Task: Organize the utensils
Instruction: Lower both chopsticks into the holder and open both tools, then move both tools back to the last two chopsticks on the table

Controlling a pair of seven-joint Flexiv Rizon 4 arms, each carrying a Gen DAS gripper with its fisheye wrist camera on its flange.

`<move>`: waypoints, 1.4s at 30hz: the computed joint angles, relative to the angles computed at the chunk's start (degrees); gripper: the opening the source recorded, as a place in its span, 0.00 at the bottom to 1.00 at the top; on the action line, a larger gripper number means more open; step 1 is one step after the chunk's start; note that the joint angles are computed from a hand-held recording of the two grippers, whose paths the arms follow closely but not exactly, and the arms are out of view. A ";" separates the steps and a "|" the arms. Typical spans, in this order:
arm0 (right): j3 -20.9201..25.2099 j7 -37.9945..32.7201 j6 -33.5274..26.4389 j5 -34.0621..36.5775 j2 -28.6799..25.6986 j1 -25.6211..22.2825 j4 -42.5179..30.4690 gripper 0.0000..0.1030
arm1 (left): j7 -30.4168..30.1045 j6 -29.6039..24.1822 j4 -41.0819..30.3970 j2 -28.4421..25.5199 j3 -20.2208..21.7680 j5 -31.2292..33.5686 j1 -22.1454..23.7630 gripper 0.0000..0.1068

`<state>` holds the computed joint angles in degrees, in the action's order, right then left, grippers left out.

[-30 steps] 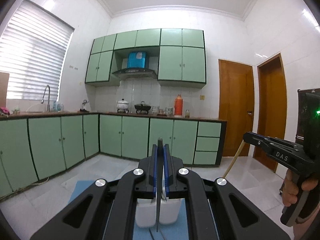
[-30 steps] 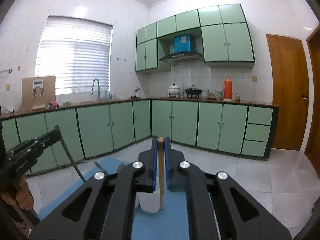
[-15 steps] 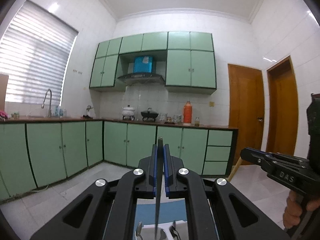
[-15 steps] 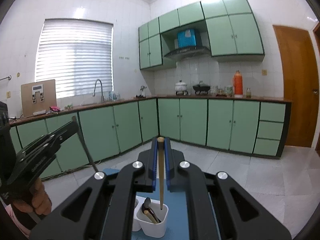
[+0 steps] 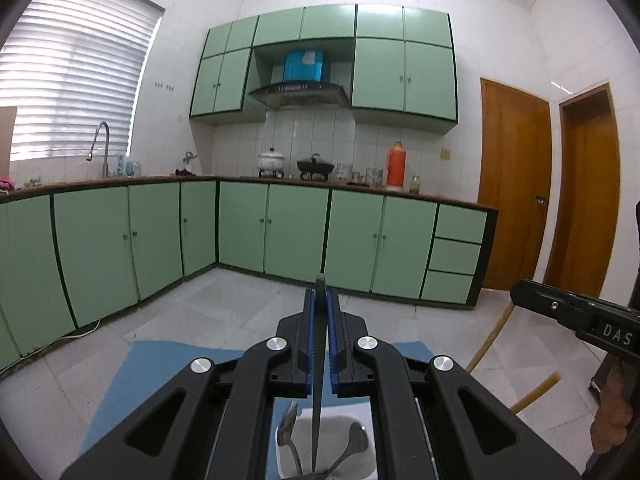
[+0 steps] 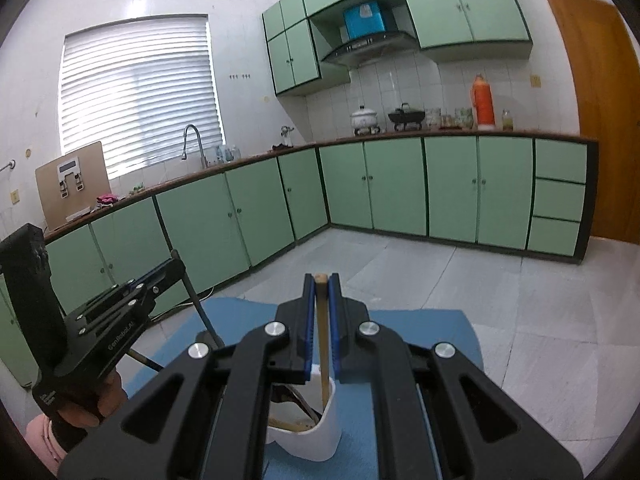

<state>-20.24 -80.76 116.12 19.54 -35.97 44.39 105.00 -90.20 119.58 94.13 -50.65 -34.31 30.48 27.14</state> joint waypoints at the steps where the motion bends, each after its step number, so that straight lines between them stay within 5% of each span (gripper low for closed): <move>1: 0.26 0.23 -0.29 -0.02 -0.44 -0.14 -0.25 0.06 | 0.12 -0.04 -0.03 -0.13 0.38 -0.13 -0.25 0.05; 12: -1.75 0.86 -0.04 1.50 -1.13 2.10 0.75 0.12 | 0.89 0.22 1.86 0.39 2.09 -1.07 -0.83 0.11; 18: -0.29 0.81 3.09 4.01 0.42 1.43 2.87 0.26 | -0.77 2.42 3.98 1.55 1.35 0.69 0.82 0.45; 19: -0.06 0.52 3.46 4.56 0.60 1.31 3.04 0.30 | -1.28 3.24 4.29 1.69 1.19 1.45 1.19 0.54; 22: -2.26 -0.90 4.31 9.13 0.78 3.79 3.51 0.49 | -3.01 2.85 4.11 2.15 0.56 3.86 2.12 0.58; 24: -2.97 -2.20 5.46 11.75 1.13 5.16 4.38 0.53 | -3.98 3.35 4.48 2.70 0.46 4.84 2.63 0.64; 30: -6.79 -8.75 9.85 23.50 0.80 11.84 6.05 0.88 | -7.70 11.01 9.04 6.46 5.94 5.78 1.32 0.81; 42: 6.96 -15.15 19.46 28.46 2.74 9.06 11.40 0.92 | -16.37 17.67 19.30 12.79 18.74 7.66 -1.98 0.87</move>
<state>-13.28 -95.91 135.57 48.00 -33.23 53.45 116.40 -106.57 137.25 113.43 -37.86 -15.57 38.14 25.16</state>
